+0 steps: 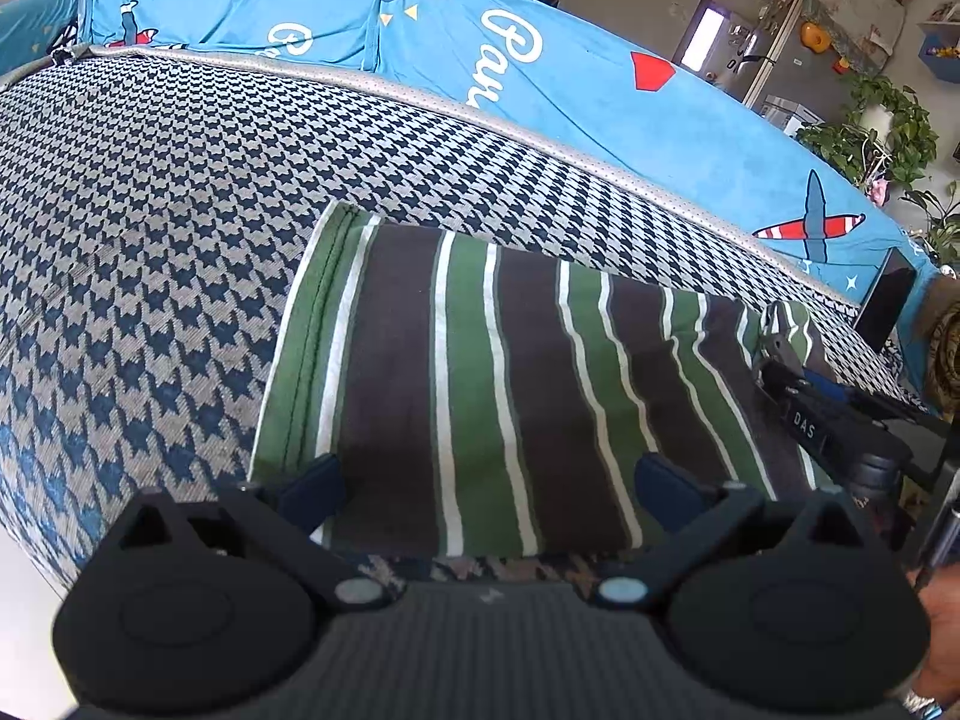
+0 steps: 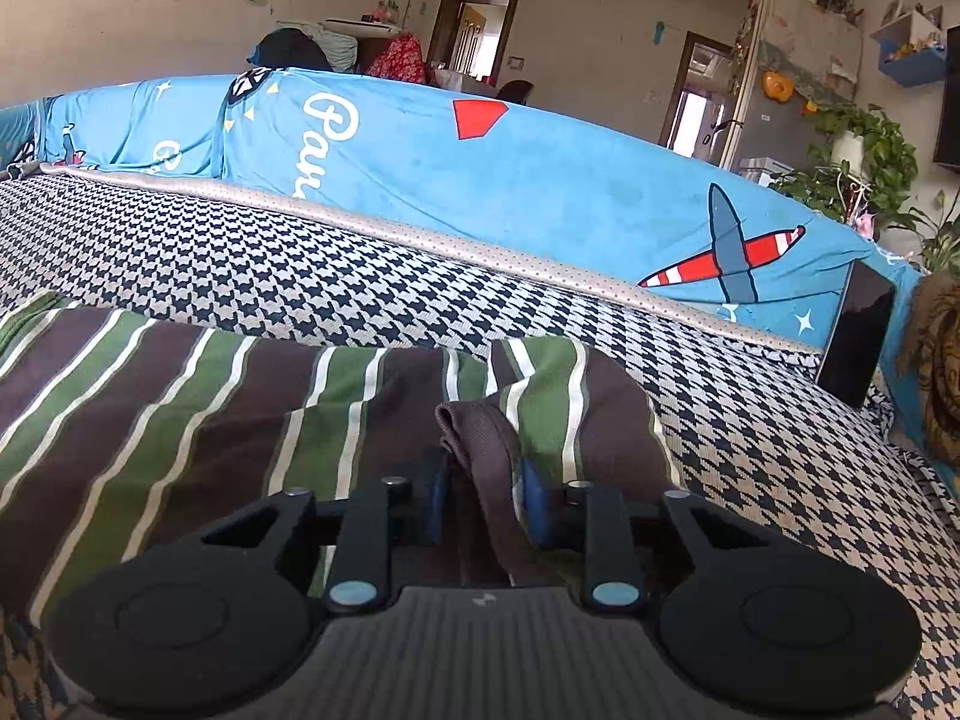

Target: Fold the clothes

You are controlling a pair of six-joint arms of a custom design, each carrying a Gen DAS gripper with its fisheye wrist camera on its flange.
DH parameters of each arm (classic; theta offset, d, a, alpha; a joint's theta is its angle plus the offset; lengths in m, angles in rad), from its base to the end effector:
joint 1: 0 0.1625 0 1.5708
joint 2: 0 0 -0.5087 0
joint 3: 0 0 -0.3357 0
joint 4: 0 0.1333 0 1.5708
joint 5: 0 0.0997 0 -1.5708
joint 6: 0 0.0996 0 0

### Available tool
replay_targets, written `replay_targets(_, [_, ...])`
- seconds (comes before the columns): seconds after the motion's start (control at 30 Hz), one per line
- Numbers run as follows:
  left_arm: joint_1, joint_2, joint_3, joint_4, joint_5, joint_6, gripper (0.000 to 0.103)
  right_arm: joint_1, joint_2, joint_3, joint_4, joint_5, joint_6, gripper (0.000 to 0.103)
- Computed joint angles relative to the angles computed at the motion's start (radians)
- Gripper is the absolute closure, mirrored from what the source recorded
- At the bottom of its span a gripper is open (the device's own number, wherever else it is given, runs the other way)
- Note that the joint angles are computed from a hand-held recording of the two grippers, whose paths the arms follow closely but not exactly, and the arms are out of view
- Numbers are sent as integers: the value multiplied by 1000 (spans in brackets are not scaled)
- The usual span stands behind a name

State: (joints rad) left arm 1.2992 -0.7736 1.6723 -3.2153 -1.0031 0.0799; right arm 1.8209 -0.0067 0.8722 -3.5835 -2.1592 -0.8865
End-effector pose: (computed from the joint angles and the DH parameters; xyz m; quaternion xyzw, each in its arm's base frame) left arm -0.0086 -0.7275 0.2612 0.0559 0.8981 -0.3731 0.2261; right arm 0.2842 -0.7973 -0.0329 0.3000 -0.7622 0.4171 0.3938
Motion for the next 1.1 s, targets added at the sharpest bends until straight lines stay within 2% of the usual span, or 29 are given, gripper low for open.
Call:
replay_targets(0.1, [1, 0, -1, 2, -8, 4, 0, 7, 16, -46, -8, 4, 21, 90])
replay_targets(0.2, [0, 3, -4, -1, -10, 16, 0, 7, 6, -47, -3, 43, 120, 91])
replay_targets(0.33, [2, 7, -18, 21, -11, 11, 0, -2, 8, -70, 95, 54, 209, 90])
replay_targets(0.37, [3, 7, -19, 23, -11, 10, 0, -6, 14, -82, 128, 42, 222, 85])
replay_targets(0.43, [4, 6, -20, 24, -12, 10, 0, -9, 24, -87, 131, 42, 206, 79])
replay_targets(0.47, [5, 7, -21, 25, -13, 11, 0, -7, 20, -79, 134, 50, 192, 69])
replay_targets(0.53, [6, 7, -24, 29, -11, 14, 0, -6, 10, -51, 116, 73, 161, 61])
replay_targets(0.6, [6, 7, -26, 28, -9, 15, 0, 0, 5, -33, 91, 62, 154, 61])
replay_targets(0.7, [6, 7, -24, 9, -4, 14, 0, 7, -31, 34, 79, 55, 203, 61])
replay_targets(0.87, [2, 3, -8, -29, 8, 15, 0, 23, -71, 134, -30, 49, 172, 61])
replay_targets(1.0, [1, 0, 3, -49, 25, 14, 0, 27, -113, 232, -59, 30, 220, 61])
replay_targets(1.1, [0, -3, 11, -55, 33, 9, 0, 29, -118, 282, -114, 10, 201, 61])
